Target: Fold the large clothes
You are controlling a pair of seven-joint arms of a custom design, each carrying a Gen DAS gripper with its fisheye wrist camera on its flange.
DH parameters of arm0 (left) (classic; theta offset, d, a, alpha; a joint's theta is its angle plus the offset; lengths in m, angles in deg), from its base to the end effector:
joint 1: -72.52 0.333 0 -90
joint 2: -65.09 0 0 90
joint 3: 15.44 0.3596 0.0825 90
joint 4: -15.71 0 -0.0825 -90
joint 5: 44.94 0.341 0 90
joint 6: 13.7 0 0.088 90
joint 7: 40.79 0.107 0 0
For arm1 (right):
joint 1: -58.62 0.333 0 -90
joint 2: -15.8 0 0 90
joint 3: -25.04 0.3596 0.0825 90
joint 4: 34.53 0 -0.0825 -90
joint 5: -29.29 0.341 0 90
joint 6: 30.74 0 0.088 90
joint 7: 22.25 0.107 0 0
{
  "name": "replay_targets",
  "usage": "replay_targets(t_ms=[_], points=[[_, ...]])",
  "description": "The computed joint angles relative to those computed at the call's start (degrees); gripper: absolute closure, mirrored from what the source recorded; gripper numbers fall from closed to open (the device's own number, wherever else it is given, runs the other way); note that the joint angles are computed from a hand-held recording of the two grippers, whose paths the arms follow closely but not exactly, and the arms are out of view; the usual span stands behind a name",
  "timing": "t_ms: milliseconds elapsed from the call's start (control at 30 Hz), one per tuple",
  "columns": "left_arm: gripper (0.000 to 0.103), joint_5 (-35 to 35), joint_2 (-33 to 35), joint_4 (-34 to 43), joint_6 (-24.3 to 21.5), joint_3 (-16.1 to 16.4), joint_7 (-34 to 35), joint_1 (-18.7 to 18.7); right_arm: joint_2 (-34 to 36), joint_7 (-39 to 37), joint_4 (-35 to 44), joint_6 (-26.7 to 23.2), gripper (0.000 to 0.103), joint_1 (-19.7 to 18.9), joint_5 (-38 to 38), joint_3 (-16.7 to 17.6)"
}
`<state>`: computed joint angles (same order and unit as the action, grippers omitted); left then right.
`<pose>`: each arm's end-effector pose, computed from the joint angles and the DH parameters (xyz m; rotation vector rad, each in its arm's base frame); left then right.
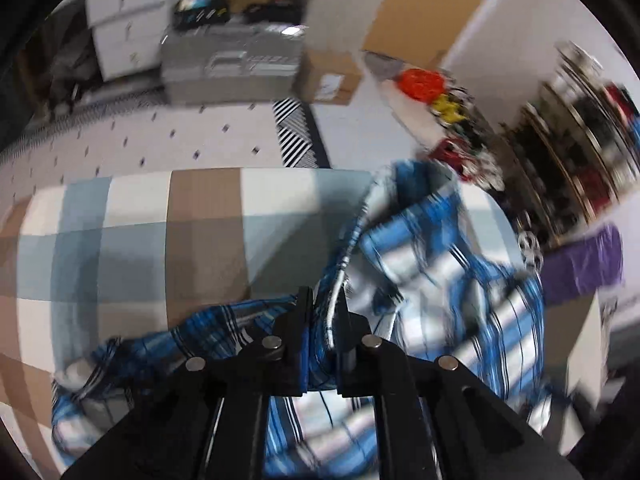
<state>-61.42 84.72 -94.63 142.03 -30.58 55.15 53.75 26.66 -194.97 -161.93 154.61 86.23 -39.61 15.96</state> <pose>0.5440 -0.3312 0.4346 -1.6421 2.5441 -0.8012 0.4709 0.2582 0.4196 -1.5861 1.7954 -0.2873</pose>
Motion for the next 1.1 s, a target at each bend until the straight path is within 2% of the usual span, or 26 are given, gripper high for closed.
replay_targets(t_ms=[33, 67, 167, 233, 300, 433, 500, 567, 667, 733, 767, 800, 833, 867, 1000, 1100], points=[[0.099, -0.2, -0.6, -0.8, 0.1, -0.7, 1.6, 0.3, -0.2, 3.8, 1.3, 0.1, 0.005, 1.2, -3.0, -1.5], [0.099, -1.1, -2.1, -2.8, 1.0, -1.8, 4.1, 0.9, -0.2, 3.5, 2.3, -0.5, 0.005, 0.9, -2.6, -1.0], [0.099, -2.4, -5.3, -7.5, 2.4, -3.0, 9.2, 1.1, -0.4, -0.6, 4.9, -3.8, 0.005, -1.1, 1.1, 2.3], [0.099, -5.1, -5.6, -8.5, 2.7, -3.6, 12.3, 1.9, 0.4, -6.3, 7.9, -6.7, 0.005, -2.7, 6.5, 5.3], [0.099, -7.8, -5.8, -9.2, 3.3, -3.9, 14.5, 2.4, 2.3, -16.9, 11.3, -10.2, 0.005, -5.1, 16.2, 9.6], [0.099, -10.7, -4.6, -9.0, 4.4, -4.2, 18.2, 2.7, 9.2, -39.1, 22.9, -23.3, 0.005, -8.4, 33.8, 17.5], [0.099, -11.7, -4.2, -8.8, 4.3, -4.2, 19.3, 2.8, 13.1, -46.1, 28.9, -29.1, 0.006, -8.3, 38.3, 19.0], [0.099, -13.6, -4.1, -9.0, 4.0, -4.6, 20.9, 3.3, 17.4, -51.0, 36.0, -35.8, 0.007, -6.2, 39.3, 18.2], [0.099, -17.9, -4.3, -10.0, 4.0, -5.6, 24.4, 4.4, 23.1, -50.7, 45.2, -44.4, 0.009, -0.8, 37.6, 12.9], [0.099, -19.7, -3.7, -9.8, 3.8, -5.5, 25.3, 4.8, 25.4, -50.3, 47.3, -45.1, 0.019, 0.1, 39.5, 11.2], [0.099, -20.6, -3.5, -9.5, 3.5, -5.5, 25.8, 5.0, 26.6, -51.2, 49.1, -47.2, 0.042, 0.4, 40.7, 10.7], [0.099, -21.1, -3.7, -9.7, 3.9, -5.3, 25.8, 4.9, 27.4, -52.4, 50.0, -49.0, 0.071, 0.5, 41.9, 10.5], [0.099, -20.9, -3.9, -9.6, 4.0, -4.8, 25.2, 4.5, 27.8, -52.9, 50.8, -51.1, 0.083, 1.0, 42.3, 9.9], [0.099, -20.6, -4.2, -9.5, 3.9, -4.5, 24.7, 4.2, 27.3, -52.7, 49.7, -50.7, 0.098, 2.5, 42.7, 7.8], [0.1, -18.4, -5.7, -7.6, 2.0, -3.1, 22.7, 3.5, 19.9, -44.9, 38.4, -40.0, 0.1, 3.5, 35.4, 5.7], [0.101, -15.2, -7.6, -5.4, -0.4, -1.6, 18.4, 2.9, 16.0, -41.6, 34.1, -36.9, 0.1, 3.2, 33.0, 5.7]])
